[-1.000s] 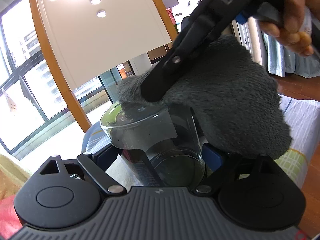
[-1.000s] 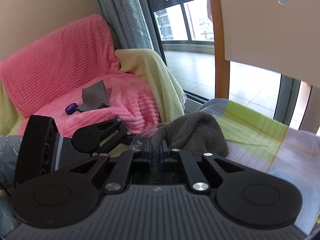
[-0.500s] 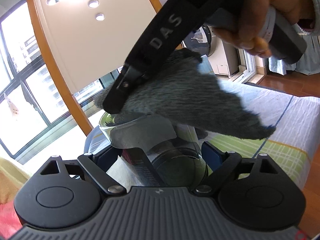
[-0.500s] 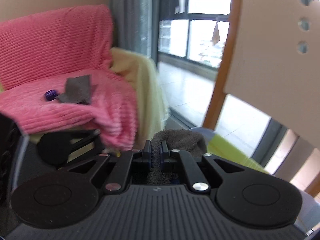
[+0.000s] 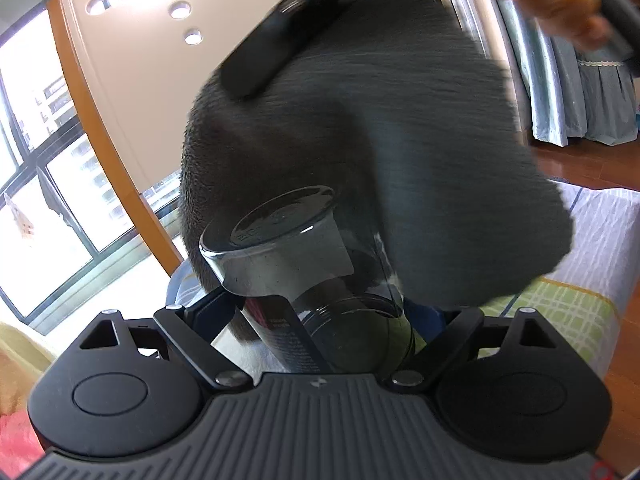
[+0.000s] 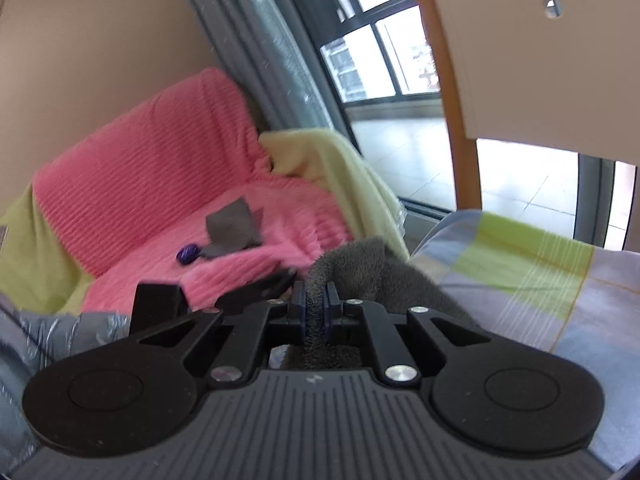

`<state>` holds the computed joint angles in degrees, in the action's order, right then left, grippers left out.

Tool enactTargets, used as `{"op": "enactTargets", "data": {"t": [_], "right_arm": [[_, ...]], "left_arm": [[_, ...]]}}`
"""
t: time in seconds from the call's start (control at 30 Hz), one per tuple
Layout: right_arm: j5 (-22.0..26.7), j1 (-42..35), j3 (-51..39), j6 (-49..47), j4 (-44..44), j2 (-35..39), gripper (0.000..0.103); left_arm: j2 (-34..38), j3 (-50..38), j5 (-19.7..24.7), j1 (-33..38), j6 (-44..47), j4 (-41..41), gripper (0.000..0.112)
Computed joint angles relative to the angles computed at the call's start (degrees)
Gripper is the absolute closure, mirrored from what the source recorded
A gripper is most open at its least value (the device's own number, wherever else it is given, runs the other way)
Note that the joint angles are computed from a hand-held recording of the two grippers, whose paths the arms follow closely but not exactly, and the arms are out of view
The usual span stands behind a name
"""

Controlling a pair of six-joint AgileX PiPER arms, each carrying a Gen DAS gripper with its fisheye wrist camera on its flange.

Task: Clean container
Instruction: 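Sweep the cloth across the jar base with the right gripper while the left gripper holds it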

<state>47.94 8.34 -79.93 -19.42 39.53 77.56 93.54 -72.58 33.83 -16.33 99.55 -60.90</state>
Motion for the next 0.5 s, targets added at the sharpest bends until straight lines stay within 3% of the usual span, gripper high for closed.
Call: {"op": "enactTargets", "data": {"t": [0.13,0.3,0.5], "right_arm": [[1.6,0.5,-0.1,-0.2,-0.3,2.1,0.096],[4.8,-5.2,-0.4,-0.3,10.8,7.2,0.099],[7.7,-4.4,-5.1,-7.1,11.0,11.3,0.098]], "left_arm": [[-0.5,0.3,0.3,0.3,-0.3,0.2,0.021],[-0.6,0.8,0.3,0.6,0.1,-0.2,0.021],[-1.1,1.9,0.4,1.0,2.7,-1.9,0.020]]}}
